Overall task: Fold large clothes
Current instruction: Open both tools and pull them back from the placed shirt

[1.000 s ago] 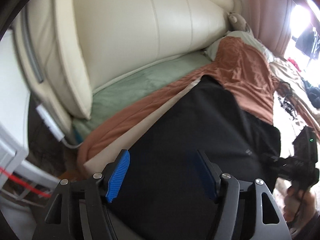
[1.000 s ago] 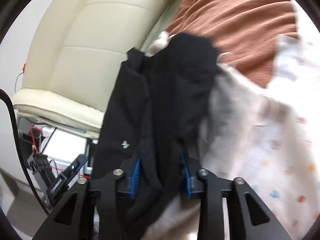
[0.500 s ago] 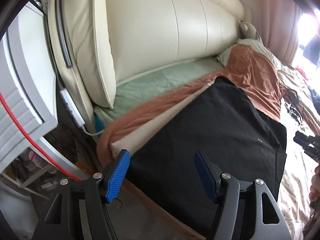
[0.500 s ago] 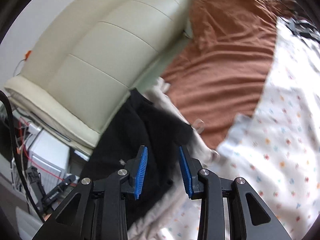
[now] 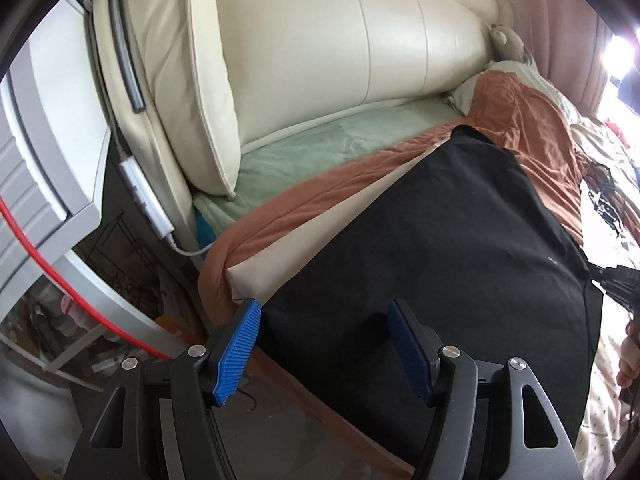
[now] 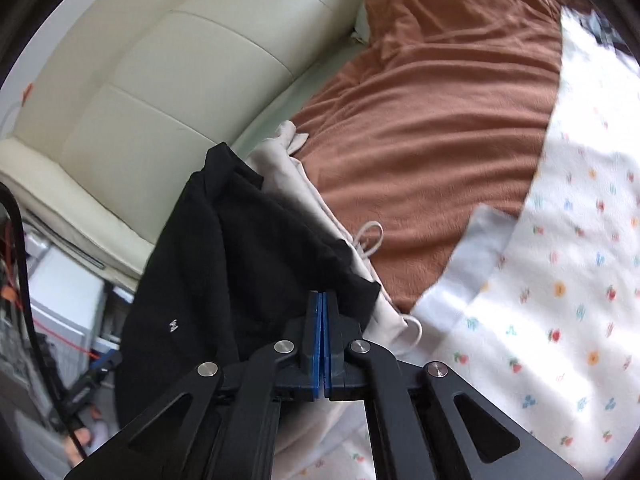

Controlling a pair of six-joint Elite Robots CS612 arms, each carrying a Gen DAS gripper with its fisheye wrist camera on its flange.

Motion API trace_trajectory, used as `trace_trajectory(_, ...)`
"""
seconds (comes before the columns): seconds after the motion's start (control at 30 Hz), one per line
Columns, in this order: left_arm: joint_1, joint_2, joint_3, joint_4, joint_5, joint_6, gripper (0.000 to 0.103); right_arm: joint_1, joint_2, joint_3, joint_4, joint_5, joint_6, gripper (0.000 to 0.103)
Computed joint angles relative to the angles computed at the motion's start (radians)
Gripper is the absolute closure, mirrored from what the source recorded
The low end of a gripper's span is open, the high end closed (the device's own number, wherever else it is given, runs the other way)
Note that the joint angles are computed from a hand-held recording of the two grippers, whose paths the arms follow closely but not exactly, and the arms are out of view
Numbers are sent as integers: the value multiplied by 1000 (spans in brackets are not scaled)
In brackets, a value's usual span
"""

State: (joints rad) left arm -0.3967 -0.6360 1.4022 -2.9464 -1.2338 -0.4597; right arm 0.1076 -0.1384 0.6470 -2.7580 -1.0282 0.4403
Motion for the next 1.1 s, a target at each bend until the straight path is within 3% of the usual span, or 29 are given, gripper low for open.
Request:
trace_trajectory(0.2,-2,-28,33,3,-50,-22,36,15,-84,102,44,-98,-99,103)
trace_trajectory(0.33,-20,-53,62,7,-9,-28,35,15,-145,193,23,-89,-136,98)
trace_trajectory(0.4,-26,-68,85,-20,-25,-34,35,14,-177,243,18,-82,-152,86)
trace_trajectory(0.47,-34,-80,101,-36,-25,-36,35,15,-216,306,-13,-100,-179,64)
trace_trajectory(0.53,-47,-95,122,-64,-13,-34,30,14,-252,368,-62,-112,-198,55)
trace_trajectory(0.6,-55,-105,138,-98,-8,-35,12,11,-287,422,-85,-113,-210,50)
trace_trajectory(0.67,-68,-123,164,-143,7,-35,4,10,-317,465,-99,-127,-224,37)
trace_trajectory(0.7,-75,-131,175,-163,15,-33,2,10,-331,486,-108,-135,-232,32)
trace_trajectory(0.77,-86,-148,196,-188,16,-35,2,6,-365,538,-142,-133,-249,12)
trace_trajectory(0.83,-94,-163,210,-195,9,-48,2,3,-395,583,-172,-138,-260,3)
trace_trajectory(1.1,-142,-228,271,-214,35,-58,1,-10,-515,751,-274,-171,-313,0)
